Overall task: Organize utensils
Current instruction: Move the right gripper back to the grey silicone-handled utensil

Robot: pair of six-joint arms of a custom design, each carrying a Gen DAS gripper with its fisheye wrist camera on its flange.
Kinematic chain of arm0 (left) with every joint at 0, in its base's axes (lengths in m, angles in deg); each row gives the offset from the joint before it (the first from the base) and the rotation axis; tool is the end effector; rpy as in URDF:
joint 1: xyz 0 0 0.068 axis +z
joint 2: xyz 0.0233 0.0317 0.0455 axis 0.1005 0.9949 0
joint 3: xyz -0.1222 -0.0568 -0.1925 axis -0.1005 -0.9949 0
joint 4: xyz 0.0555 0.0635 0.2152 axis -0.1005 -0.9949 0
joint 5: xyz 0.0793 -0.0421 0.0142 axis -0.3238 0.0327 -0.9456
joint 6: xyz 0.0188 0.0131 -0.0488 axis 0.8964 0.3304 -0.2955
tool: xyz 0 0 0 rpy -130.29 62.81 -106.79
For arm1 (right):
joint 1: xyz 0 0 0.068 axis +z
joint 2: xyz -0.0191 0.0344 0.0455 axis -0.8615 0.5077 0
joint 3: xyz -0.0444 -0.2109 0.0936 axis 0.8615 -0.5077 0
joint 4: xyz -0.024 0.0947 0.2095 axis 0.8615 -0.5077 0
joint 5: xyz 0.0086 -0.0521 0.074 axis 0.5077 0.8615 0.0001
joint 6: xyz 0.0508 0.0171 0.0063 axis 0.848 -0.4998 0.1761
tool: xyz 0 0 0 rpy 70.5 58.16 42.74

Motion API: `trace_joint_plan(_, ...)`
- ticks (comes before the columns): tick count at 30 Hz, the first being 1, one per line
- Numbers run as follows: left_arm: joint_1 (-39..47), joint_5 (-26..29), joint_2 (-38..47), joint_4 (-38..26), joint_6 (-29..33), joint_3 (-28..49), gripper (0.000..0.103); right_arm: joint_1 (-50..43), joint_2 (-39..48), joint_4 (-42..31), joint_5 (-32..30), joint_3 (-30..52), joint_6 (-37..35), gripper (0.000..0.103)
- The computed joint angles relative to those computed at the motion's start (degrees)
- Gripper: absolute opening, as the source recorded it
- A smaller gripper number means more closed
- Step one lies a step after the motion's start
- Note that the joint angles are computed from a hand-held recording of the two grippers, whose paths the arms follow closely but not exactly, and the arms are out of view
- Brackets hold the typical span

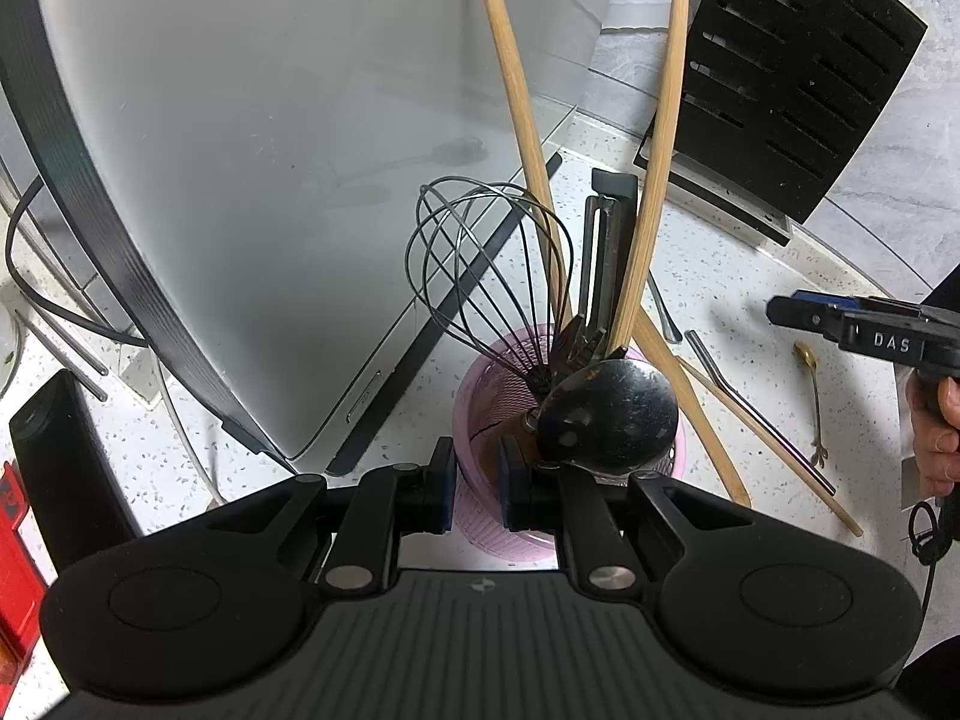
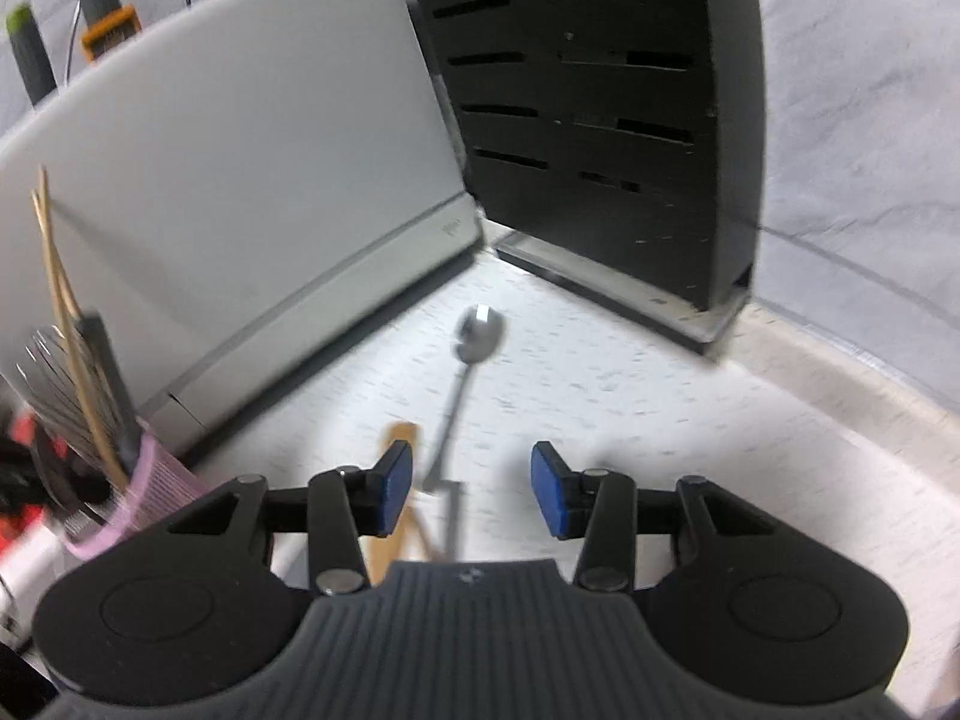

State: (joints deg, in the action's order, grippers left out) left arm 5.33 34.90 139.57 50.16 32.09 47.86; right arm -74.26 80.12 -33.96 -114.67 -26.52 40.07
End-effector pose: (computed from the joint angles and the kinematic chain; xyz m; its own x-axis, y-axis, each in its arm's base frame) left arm 0.2506 -0.0082 0.1850 -0.8658 0.0494 -0.4980 0.1319 0.9825 -0.1318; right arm 0.3180 -0.0628 0.1245 -0.6565 -0.1116 -0.7460 -0.3834 0.9011 0.2027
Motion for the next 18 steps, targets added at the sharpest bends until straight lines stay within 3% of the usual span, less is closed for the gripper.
trace_joint_plan(8, 0.1, 0.1, -0.2, -0.2, 0.3, 0.0, 0.015, -8.2, 6.2, -6.6, 2.4, 8.2, -3.5, 0.046)
trace_joint_plan(10, -0.3, -0.5, -0.4, -0.2, 0.1, -0.1, 0.015, -9.4, 7.8, -9.8, 2.7, 10.0, -5.2, 0.042)
trace_joint_plan(18, -1.1, -1.4, -0.2, 0.0, -0.7, 0.1, 0.015, -10.3, 7.6, -11.9, -0.3, 7.3, -8.0, 0.039)
